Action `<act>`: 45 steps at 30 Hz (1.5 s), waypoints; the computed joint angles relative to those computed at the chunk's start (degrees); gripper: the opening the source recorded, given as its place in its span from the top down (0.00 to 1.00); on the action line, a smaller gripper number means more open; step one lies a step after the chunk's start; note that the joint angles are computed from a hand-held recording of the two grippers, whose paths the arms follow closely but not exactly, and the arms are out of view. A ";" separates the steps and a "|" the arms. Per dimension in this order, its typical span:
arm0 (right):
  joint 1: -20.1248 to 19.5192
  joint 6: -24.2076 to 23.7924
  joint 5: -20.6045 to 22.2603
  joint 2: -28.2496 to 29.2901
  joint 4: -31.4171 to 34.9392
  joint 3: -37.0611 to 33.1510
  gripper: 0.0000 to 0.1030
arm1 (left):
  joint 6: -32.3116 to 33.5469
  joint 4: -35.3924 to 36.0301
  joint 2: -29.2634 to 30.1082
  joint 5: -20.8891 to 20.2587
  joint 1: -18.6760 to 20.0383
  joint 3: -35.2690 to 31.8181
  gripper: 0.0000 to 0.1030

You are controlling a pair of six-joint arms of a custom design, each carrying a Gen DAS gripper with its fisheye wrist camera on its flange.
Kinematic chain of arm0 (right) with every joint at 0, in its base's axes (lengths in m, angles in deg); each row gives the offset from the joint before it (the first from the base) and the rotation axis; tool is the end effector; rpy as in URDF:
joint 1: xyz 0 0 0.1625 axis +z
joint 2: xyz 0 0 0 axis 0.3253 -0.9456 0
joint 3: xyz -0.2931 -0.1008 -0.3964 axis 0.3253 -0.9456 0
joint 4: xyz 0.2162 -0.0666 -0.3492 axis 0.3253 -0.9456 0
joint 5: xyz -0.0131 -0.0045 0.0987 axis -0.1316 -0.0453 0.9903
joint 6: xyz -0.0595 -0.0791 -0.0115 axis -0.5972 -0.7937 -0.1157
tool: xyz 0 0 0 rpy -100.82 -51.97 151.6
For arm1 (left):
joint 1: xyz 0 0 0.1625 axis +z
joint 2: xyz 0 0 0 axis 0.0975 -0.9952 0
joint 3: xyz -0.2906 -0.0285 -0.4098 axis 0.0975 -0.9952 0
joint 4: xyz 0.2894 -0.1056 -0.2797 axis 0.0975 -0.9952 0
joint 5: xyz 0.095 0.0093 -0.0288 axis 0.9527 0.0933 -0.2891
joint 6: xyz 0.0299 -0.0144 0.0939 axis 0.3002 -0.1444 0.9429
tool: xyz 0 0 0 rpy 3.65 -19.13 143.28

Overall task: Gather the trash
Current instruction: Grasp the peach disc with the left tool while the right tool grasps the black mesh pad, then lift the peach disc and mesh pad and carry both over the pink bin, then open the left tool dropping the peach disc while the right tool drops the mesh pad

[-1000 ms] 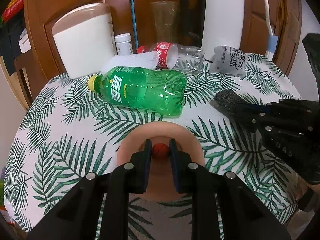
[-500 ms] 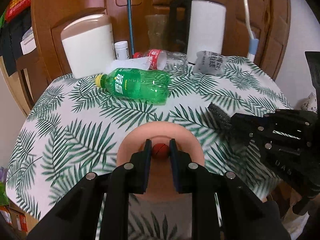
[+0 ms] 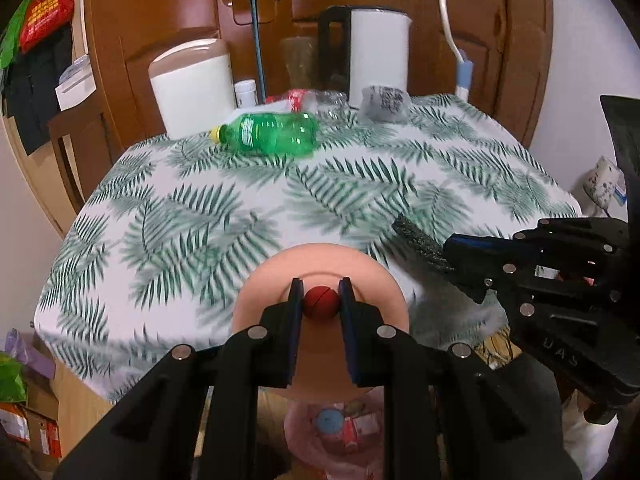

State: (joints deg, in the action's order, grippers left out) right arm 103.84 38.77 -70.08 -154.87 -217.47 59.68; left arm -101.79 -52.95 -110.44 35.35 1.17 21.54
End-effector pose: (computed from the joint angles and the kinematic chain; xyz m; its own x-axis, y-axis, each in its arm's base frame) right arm 0.2683 -0.2788 0.4932 -0.6779 -0.3619 0.6398 -0.6917 0.6087 -0.3886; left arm -0.5953 -0.2762 0.1946 -0.6218 0.3620 -0.6945 0.7065 0.6421 -0.2978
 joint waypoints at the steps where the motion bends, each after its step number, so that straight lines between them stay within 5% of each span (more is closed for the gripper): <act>1: 0.47 0.66 -0.10 -0.62 0.45 0.68 0.93 | -0.68 0.38 -0.39 -0.48 -0.53 0.64 0.82; 9: 2.10 5.70 0.47 -5.86 4.99 7.41 0.93 | -5.17 0.96 -1.94 -5.84 -3.30 6.45 0.82; 14: -1.11 6.23 3.03 -8.07 5.54 12.04 0.93 | -6.66 -0.72 -1.24 -9.49 -3.19 10.66 0.82; 18: -7.16 3.96 6.18 -8.40 3.09 16.16 0.93 | -7.21 -3.85 0.74 -12.63 -1.16 14.69 0.82; 23: -19.56 -2.73 10.45 -5.71 -4.90 22.49 0.93 | -6.93 -8.71 4.91 -16.20 2.59 18.82 0.82; 33: -37.26 -13.15 10.44 5.60 -21.83 30.40 0.93 | -3.96 -19.86 15.04 -23.23 10.95 22.57 0.82; 37: -40.65 -14.60 10.28 7.90 -24.32 31.05 0.93 | -3.23 -20.95 18.10 -24.38 13.31 22.24 0.80; 41: -42.41 -15.39 10.11 9.66 -25.73 31.16 0.92 | -2.75 -21.51 19.31 -24.10 14.26 22.08 0.56; 45: -43.43 -15.75 10.19 11.22 -27.36 31.41 0.88 | -2.67 -20.58 19.72 -23.47 14.56 21.57 0.55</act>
